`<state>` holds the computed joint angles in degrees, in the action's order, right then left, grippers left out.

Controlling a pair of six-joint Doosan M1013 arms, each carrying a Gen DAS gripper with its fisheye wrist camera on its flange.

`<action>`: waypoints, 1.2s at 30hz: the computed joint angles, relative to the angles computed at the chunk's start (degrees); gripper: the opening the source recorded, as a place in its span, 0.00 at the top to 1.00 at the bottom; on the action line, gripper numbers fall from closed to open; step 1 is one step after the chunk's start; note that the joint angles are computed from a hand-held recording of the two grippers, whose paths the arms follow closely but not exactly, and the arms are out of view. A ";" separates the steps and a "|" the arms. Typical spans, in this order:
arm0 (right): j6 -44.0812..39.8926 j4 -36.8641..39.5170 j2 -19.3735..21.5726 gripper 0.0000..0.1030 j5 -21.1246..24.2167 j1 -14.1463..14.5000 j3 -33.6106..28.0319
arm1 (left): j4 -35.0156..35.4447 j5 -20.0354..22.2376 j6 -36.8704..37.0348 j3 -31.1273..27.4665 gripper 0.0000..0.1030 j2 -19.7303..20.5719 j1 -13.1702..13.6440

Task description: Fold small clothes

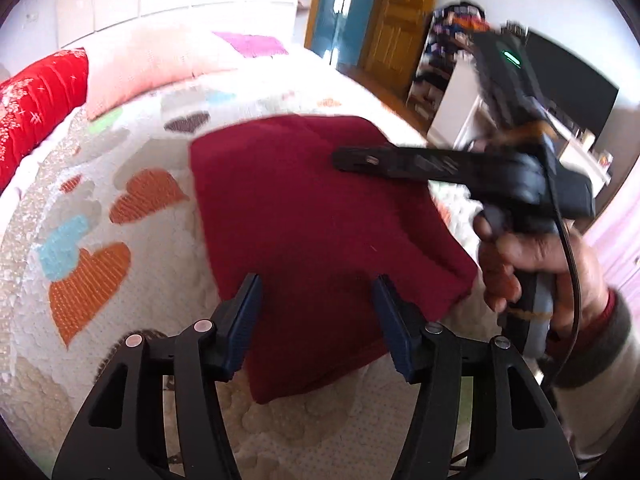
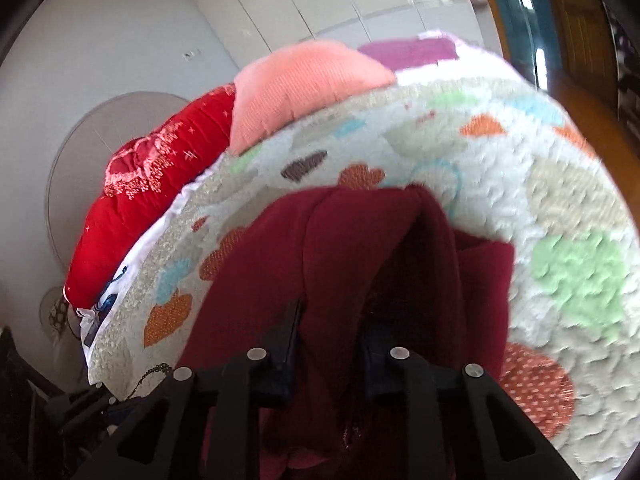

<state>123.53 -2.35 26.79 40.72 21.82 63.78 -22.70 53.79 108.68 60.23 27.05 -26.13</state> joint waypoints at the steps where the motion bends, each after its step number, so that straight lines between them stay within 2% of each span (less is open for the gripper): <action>1: 1.31 -3.41 -1.01 0.79 -0.93 0.57 0.69 | -0.81 -0.94 0.06 0.08 0.44 -0.22 0.27; 4: 2.94 -9.43 -2.56 0.79 -0.27 1.43 1.52 | -1.89 -1.62 -0.80 -0.45 0.44 0.17 0.69; 8: 4.93 -11.65 -1.14 0.79 6.09 0.91 0.61 | -0.47 3.63 -4.22 -3.35 0.44 3.18 0.45; 9: 5.35 -11.14 -0.86 0.78 6.76 0.48 0.93 | 0.22 4.97 -5.36 -3.93 0.44 3.75 0.29; 10: 6.59 -10.09 -1.14 0.78 5.25 -0.12 2.35 | 0.59 5.35 -5.94 -4.03 0.44 3.88 0.19; 12: 7.80 -9.03 -2.11 0.76 3.71 -0.40 3.52 | 0.98 4.36 -5.84 -3.53 0.44 3.33 0.02; 15: 11.12 -14.85 -2.82 0.70 6.81 0.95 2.47 | 2.64 2.30 -6.63 -3.50 0.44 2.94 -0.16; 21: 3.97 -12.85 -4.82 0.70 2.87 3.47 3.39 | 5.10 1.87 -8.63 -5.41 0.41 4.22 -0.79; 23: 1.79 -12.52 -3.86 0.70 4.66 4.17 2.76 | 5.96 1.08 -8.75 -4.84 0.39 4.04 -1.08; 25: 3.46 -16.98 -2.61 0.74 9.39 5.00 2.30 | 6.08 1.21 -8.46 -4.60 0.37 4.02 -1.22; 28: 5.77 -20.02 -3.66 0.76 7.02 5.43 5.05 | 7.37 0.35 -8.59 -3.95 0.36 3.70 -1.56; 33: 5.58 -17.44 -4.13 0.76 8.31 5.25 4.67 | 7.59 0.73 -9.82 -4.14 0.36 3.80 -1.42; 36: 7.70 -17.91 -5.39 0.74 6.98 5.54 5.51 | 8.38 0.41 -10.24 -3.66 0.36 3.49 -1.57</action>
<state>131.23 -20.27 21.40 47.70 27.36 69.29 -14.31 54.20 98.44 56.56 30.54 -27.69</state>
